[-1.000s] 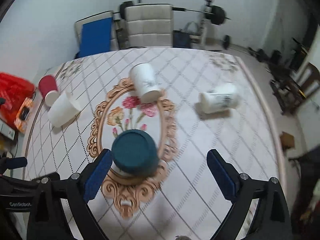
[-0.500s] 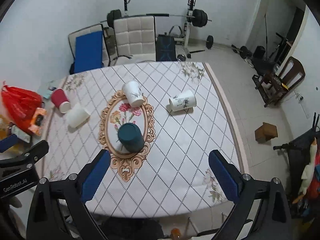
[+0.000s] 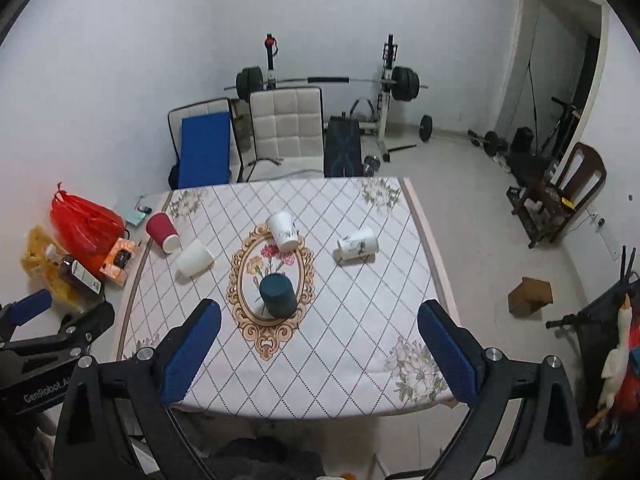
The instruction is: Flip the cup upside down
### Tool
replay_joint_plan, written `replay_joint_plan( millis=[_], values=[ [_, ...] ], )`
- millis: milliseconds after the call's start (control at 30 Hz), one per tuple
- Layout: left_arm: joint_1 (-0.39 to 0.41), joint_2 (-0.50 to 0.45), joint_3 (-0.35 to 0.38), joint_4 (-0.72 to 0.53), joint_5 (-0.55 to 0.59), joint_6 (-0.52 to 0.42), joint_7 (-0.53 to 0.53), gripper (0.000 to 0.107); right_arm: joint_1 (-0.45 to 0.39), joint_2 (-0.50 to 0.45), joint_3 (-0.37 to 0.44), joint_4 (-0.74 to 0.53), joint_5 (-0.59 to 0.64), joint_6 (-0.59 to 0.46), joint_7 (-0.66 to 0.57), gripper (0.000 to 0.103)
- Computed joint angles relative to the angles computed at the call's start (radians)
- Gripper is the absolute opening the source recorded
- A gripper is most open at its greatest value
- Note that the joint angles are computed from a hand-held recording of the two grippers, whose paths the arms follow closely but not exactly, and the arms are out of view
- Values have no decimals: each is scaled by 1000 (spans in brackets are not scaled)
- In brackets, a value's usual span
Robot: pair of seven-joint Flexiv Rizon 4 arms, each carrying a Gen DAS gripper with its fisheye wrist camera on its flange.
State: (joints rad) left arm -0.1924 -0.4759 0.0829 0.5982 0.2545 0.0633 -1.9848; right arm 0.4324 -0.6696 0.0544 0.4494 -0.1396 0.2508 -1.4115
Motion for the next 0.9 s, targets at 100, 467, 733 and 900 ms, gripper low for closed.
replay_joint_plan(
  millis=[100, 467, 733, 900],
  values=[
    [-17, 9, 2, -13, 15, -14, -1, 103, -3, 40, 2, 44, 0, 16, -3, 101],
    [-45, 32, 4, 4, 49, 2, -26, 103, -14, 96, 10, 111, -8, 31, -8, 101],
    [-48, 67, 3, 56, 69, 22, -62, 103, -17, 102, 13, 120, -9, 35, -9, 101],
    [-51, 81, -2, 73, 81, 19, -61, 103, -19, 134, 18, 157, -6, 44, -7, 101]
  ],
)
